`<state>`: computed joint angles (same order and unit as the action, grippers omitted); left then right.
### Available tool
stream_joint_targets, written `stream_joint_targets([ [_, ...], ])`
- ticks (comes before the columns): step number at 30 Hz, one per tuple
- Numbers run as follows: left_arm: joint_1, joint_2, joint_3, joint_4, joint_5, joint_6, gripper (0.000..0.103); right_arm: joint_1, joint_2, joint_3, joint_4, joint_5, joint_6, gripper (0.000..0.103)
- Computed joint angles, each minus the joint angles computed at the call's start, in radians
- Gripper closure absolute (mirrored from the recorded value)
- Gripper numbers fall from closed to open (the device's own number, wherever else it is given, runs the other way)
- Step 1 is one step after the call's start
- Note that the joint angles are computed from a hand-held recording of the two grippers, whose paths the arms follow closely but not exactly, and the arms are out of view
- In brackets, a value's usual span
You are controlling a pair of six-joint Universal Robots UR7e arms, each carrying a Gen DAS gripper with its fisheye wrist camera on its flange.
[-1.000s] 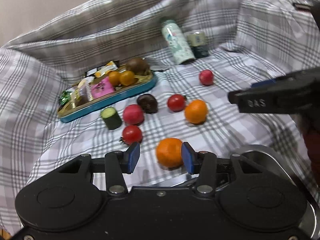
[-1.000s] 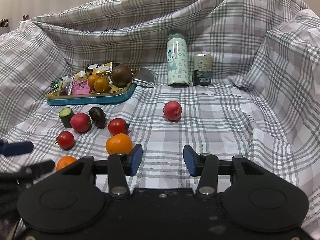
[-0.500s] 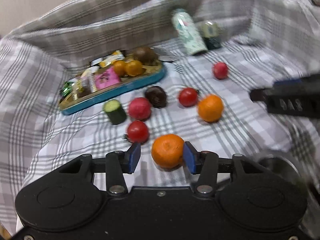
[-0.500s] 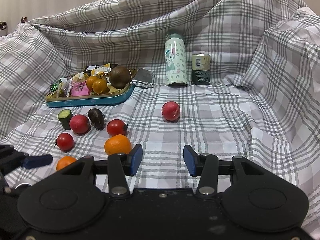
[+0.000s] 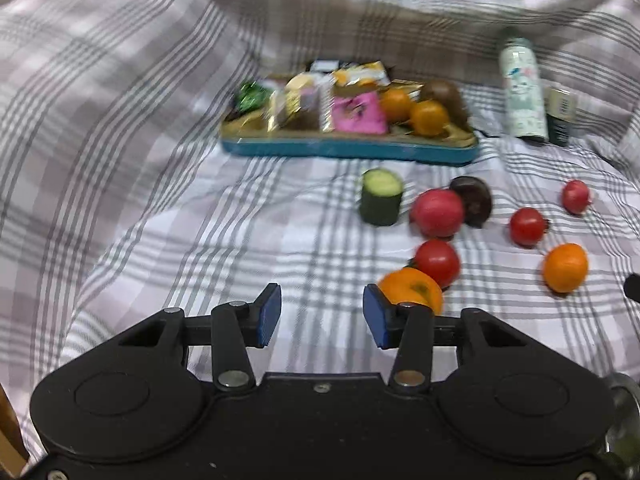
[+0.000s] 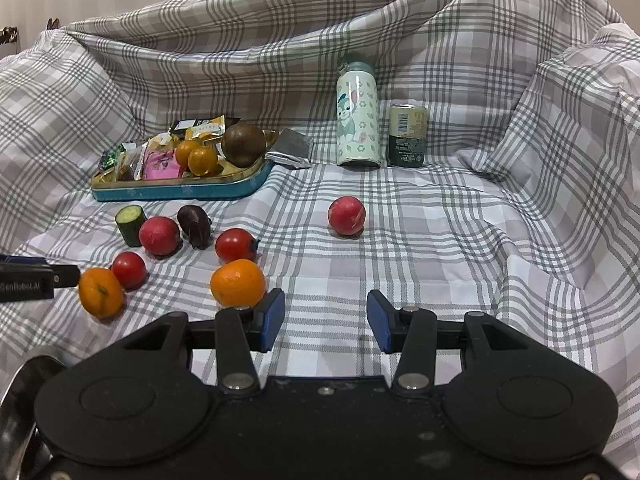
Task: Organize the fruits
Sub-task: 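Grasp the mandarin orange with the left gripper and lift it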
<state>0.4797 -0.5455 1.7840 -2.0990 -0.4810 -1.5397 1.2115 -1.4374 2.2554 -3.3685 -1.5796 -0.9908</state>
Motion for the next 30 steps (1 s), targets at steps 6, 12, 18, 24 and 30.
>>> stream_joint_targets([
  [6, -0.013, -0.023, 0.04, -0.064, 0.003, 0.024, 0.05, 0.007, 0.012, 0.006, -0.021, -0.015, -0.028, 0.055],
  [12, -0.041, -0.009, 0.072, -0.228, 0.031, 0.282, 0.05, 0.016, 0.006, 0.007, 0.012, -0.019, -0.035, 0.055],
  [18, -0.05, 0.029, 0.068, -0.383, 0.02, 0.496, 0.05, 0.041, 0.0, -0.029, 0.121, -0.048, 0.041, 0.055],
  [24, -0.036, 0.052, 0.021, -0.315, 0.025, 0.489, 0.05, 0.065, 0.023, -0.044, 0.138, -0.031, 0.025, 0.055],
  [30, -0.019, 0.058, 0.042, -0.408, 0.024, 0.479, 0.049, 0.08, 0.066, -0.06, 0.112, -0.023, -0.019, 0.055],
])
